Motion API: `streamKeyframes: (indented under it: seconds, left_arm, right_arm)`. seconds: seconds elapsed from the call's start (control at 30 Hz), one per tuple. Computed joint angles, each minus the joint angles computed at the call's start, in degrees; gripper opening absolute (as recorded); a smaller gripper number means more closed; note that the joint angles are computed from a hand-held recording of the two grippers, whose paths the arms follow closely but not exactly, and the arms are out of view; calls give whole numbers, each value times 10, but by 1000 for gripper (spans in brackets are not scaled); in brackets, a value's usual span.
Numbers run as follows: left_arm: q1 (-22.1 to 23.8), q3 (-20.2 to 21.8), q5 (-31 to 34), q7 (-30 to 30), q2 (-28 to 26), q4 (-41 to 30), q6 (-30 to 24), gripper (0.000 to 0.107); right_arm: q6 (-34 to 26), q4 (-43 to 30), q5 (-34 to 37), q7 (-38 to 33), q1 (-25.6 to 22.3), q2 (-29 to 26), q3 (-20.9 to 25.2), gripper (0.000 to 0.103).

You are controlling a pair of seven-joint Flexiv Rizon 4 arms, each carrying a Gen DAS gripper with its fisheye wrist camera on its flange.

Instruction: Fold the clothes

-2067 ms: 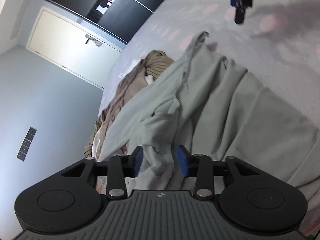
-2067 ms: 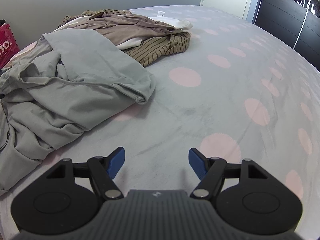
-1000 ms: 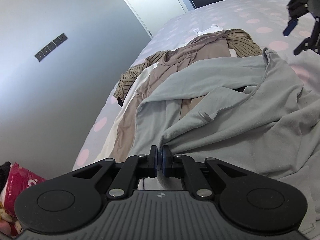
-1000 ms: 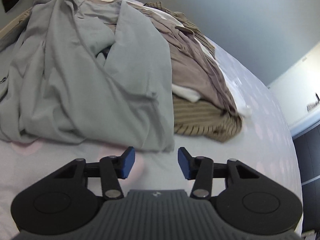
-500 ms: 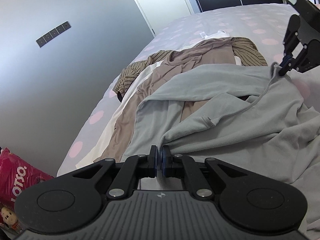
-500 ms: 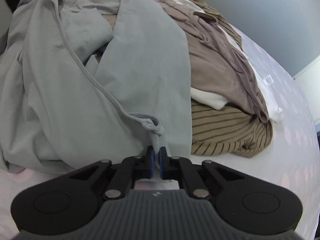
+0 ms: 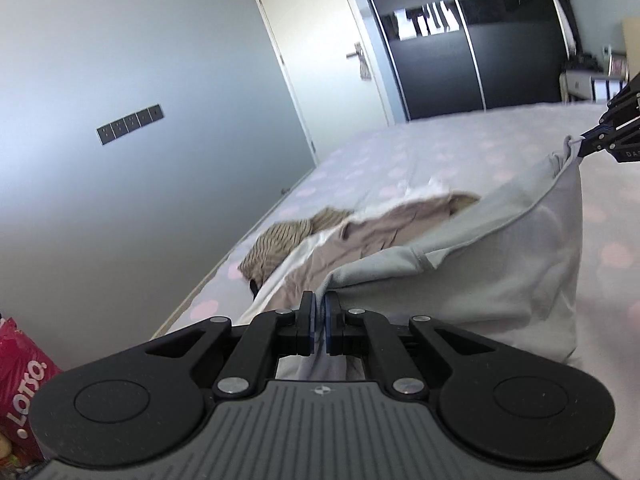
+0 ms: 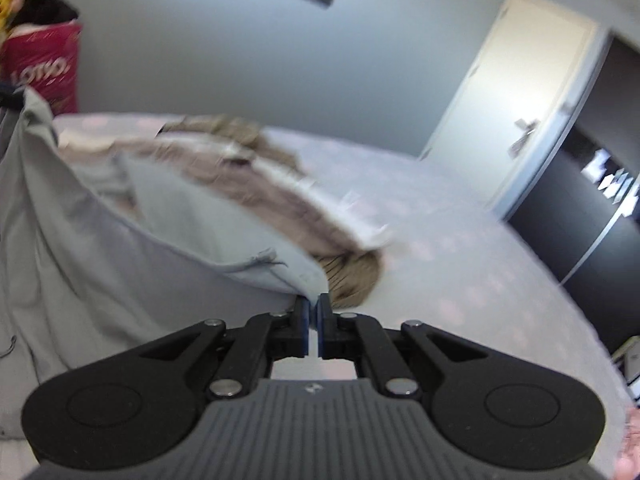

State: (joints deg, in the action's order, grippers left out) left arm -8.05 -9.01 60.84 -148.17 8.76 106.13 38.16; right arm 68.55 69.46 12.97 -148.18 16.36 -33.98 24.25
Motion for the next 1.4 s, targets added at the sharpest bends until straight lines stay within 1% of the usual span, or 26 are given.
streamKeyframes:
  seconds: [0.1,0.2,0.27,0.33,0.43,0.5,0.53,0.57,0.6,0.63,0.67,0.7,0.73,0.8,0.83,0.87,0.9,0.93,0.97,1.03,1.13,1.23,1.33,1.4]
  left_arm:
    - [-2,0,-5,-20,34,-2,38,3]
    - [4,0,-29,-21,65,0,103,2]
    - [1,12,-65,3,75,2,166,2]
    - [-6,23,-108,37,74,3,228,2]
    - [-14,30,-164,86,59,2,300,2]
    - [-24,41,-213,124,45,6,354,2]
    - [-37,57,-257,159,32,11,385,2]
    - [-56,75,-312,207,18,19,415,2]
    - [-82,97,-379,272,-1,26,442,2]
    - [-101,109,-436,329,-19,30,461,2]
    - [-115,115,-488,385,-36,31,475,2]
    - [-128,118,-546,447,-53,32,487,2]
    - [-144,117,-639,535,-76,35,504,2]
    - [-146,85,-794,675,-104,36,503,2]
    - [-139,67,-837,719,-115,32,492,2]
    - [-129,53,-852,741,-127,24,477,2]
    - [-117,42,-862,758,-138,14,450,2]
    - [-108,29,-878,773,-149,13,434,2]
    - [-99,20,-886,781,-161,10,416,2]
    - [-92,21,-854,760,-189,-8,380,2]
    - [-80,6,-854,763,-226,-19,356,2]
    - [-72,-6,-853,767,-262,-35,333,2]
    - [-50,-37,-894,804,-290,-48,293,2]
    - [-52,-31,-888,801,-311,-70,258,2]
  right_arm:
    - [54,26,27,1,-20,45,11,3]
    - [113,51,57,-6,-49,89,31,3]
    - [151,65,76,-1,-69,118,39,3]
    - [185,75,94,3,-94,147,51,3]
    - [210,92,108,11,-131,188,57,3]
    - [220,108,117,13,-151,215,50,3]
    - [226,118,124,13,-161,229,45,3]
    - [231,127,132,11,-169,243,38,3]
    - [238,141,138,16,-172,257,24,3]
    - [242,154,143,23,-174,270,9,3]
    - [242,165,152,27,-177,281,-5,3]
    - [244,184,140,48,-171,293,-29,3]
    - [244,209,114,77,-163,303,-55,3]
    - [232,250,71,119,-153,316,-92,3]
    - [225,272,47,144,-148,319,-108,3]
    - [217,292,24,166,-144,323,-123,3]
    - [208,311,2,187,-141,325,-137,4]
    - [199,324,-8,199,-138,325,-148,4]
    - [188,333,-10,205,-135,324,-157,4]
    - [171,350,-15,221,-131,316,-168,4]
    - [168,370,-33,247,-132,297,-178,4]
    - [148,370,-26,250,-145,272,-175,4]
    - [124,363,-18,251,-161,246,-169,4]
    - [106,353,-7,244,-176,225,-162,4]
